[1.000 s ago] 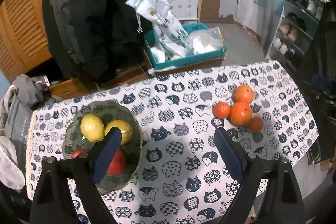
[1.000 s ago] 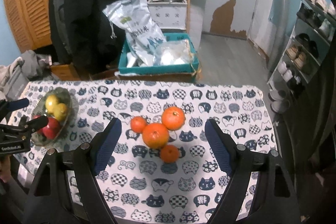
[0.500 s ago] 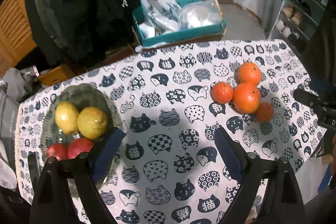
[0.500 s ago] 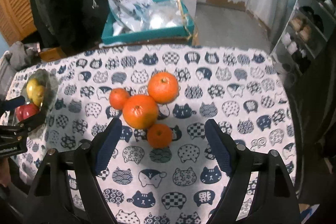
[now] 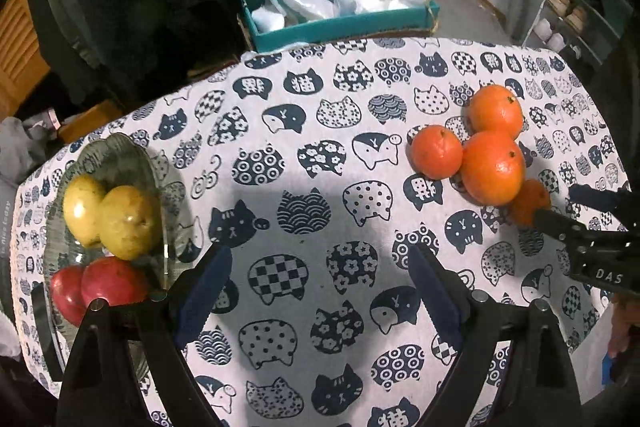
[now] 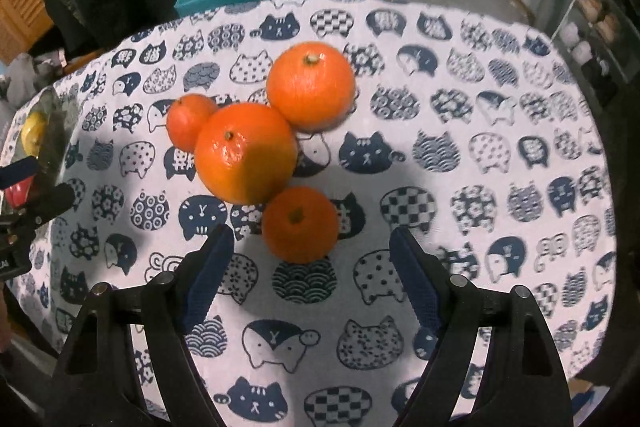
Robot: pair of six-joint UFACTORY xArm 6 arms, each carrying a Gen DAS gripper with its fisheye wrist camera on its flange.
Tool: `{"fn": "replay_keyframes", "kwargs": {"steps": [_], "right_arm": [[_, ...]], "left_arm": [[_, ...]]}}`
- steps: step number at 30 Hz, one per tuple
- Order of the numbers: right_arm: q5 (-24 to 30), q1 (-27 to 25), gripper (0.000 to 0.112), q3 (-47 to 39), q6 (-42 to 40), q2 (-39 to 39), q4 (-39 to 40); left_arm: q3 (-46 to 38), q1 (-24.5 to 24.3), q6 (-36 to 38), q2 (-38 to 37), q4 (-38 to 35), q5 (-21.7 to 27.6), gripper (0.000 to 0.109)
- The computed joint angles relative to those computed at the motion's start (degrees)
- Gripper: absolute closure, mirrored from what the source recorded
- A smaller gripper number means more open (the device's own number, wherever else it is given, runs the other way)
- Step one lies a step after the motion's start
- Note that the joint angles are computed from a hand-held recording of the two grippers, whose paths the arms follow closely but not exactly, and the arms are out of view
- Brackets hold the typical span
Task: Organize fruits
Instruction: 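Grasp a large orange with the left tool while the right tool grasps a small orange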
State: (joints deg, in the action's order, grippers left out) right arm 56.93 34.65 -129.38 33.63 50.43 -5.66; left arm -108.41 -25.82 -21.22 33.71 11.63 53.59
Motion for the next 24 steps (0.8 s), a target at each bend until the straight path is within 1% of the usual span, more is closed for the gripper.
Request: {"fn": "replay_keyframes", "kwargs": {"steps": [3,6,8,9,12,13,14,16,19,22,24], "right_arm": [[0.48,-0.14,0.034,-1.70,-1.10,1.73,1.46],[1.94,-0.19,0.038,-4.66,-2.08,3.96,2.46],[2.45,-0.20,0.043,-6.21,-2.60,5.14,2.91],[3.07,-0.21,0.047,-7.57,-2.88,6.01,3.03],[3.91,-0.31,0.056,-9.24,-3.23,7.26,3.25],[4.05,-0.26,0.063,-9.75,-3.10,7.53,2.76],[4.59,-0.18,0.068,-10.96,-2.99,8.25,2.46],[3.47,-0.25,0.069,-9.26,-2.51,7.37,2.60],[1.57,-0.41,0.069,-4.71,-0.84,4.59,0.49],[-0.09,-0.85,0.069,-0.78,0.75,2.01,-1.03],[-0.37,-1.16,0.069,-0.13,1.67,1.44,-1.59]], "left_arm": [[-0.92,-0.07,0.37,1.04,-0.57,0.29,0.018],[-1.95,-0.22,0.74,2.14,-0.80,0.64,0.018],[-2.53,-0.27,0.92,2.69,-0.98,0.84,0.018],[-2.96,-0.26,0.97,3.04,-1.14,0.98,0.018],[-4.53,-0.24,1.23,4.31,-1.88,1.39,0.018],[-5.15,-0.23,1.38,4.79,-2.18,1.48,0.018],[-6.04,-0.24,1.57,5.44,-2.42,1.70,0.018],[-7.46,-0.27,1.76,6.44,-2.51,2.00,0.018],[-10.31,-0.27,1.85,8.44,-2.69,2.49,0.018],[-15.64,-0.23,2.25,11.90,-3.65,3.94,0.018],[-18.94,-0.33,2.23,13.89,-3.56,5.19,0.018]]}}
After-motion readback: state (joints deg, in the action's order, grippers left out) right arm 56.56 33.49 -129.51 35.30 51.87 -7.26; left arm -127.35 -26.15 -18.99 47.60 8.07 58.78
